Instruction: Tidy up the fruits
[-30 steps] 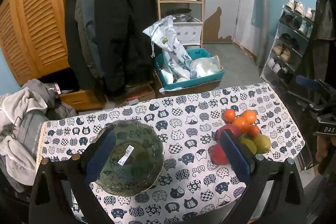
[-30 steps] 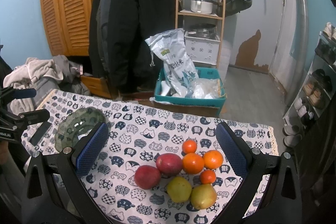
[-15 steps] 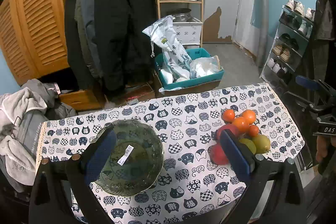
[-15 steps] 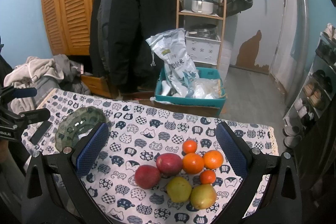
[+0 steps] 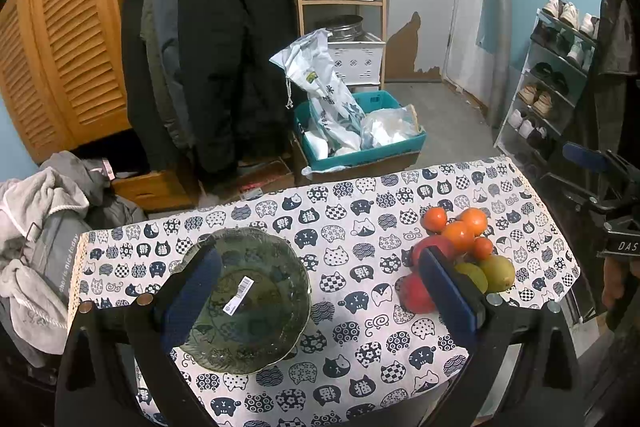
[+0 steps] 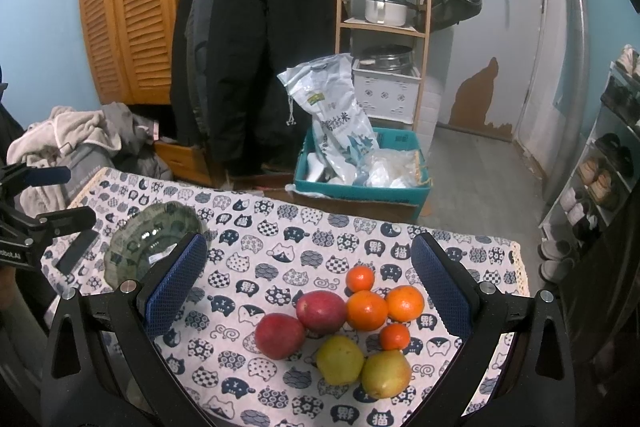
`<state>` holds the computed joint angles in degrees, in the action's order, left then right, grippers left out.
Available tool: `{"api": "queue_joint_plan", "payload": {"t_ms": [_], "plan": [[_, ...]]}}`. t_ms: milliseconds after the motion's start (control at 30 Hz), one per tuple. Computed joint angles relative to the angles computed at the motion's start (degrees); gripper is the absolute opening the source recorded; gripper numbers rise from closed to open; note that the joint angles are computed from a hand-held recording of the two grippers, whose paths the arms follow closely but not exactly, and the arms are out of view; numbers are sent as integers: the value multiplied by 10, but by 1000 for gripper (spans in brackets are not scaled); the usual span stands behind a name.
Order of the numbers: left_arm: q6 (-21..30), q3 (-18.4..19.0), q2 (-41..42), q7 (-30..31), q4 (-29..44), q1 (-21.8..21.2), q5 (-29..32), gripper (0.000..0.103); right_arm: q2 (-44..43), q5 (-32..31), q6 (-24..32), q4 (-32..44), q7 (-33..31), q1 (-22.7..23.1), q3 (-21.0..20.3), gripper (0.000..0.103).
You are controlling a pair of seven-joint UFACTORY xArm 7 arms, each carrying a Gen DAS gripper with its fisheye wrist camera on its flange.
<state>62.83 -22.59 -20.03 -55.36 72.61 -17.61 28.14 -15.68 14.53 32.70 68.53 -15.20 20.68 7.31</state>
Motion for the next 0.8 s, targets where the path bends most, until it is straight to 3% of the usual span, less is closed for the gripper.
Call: {"api": "queue_joint_plan", "payload": {"t_ms": [800], "plan": [[-11, 10, 18, 7, 0, -3, -2, 100, -3, -6, -3, -2, 5, -12, -6, 100]]}}
